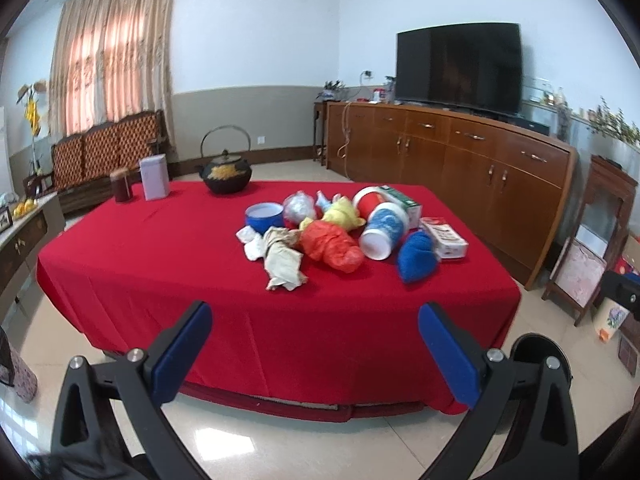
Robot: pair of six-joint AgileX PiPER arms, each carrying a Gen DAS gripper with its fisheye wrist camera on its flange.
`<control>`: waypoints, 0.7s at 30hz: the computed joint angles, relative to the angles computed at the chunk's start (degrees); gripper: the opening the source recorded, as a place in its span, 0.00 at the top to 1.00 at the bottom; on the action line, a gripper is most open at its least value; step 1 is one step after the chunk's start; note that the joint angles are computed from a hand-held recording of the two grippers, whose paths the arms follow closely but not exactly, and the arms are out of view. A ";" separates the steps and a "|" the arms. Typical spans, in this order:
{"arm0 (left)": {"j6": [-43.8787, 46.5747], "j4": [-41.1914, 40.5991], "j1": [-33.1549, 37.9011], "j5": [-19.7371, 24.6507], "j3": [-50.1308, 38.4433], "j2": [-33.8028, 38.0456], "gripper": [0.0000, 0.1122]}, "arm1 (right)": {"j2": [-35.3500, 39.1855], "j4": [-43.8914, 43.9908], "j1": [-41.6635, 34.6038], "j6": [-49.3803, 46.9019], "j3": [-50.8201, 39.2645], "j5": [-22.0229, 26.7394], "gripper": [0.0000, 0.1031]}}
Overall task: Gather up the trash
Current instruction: 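Reach both tools toward the beige cloth and blue towel on the table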
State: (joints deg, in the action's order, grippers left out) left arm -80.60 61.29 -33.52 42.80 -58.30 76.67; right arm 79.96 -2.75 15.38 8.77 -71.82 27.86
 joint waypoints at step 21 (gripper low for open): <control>6.44 -4.27 18.64 -12.79 -10.85 18.59 0.16 | 35.28 3.05 -0.15 -3.09 -37.58 8.56 0.31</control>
State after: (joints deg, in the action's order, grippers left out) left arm -74.17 57.02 -14.88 30.01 -69.15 95.25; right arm 115.23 0.31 15.23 5.68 -109.40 36.42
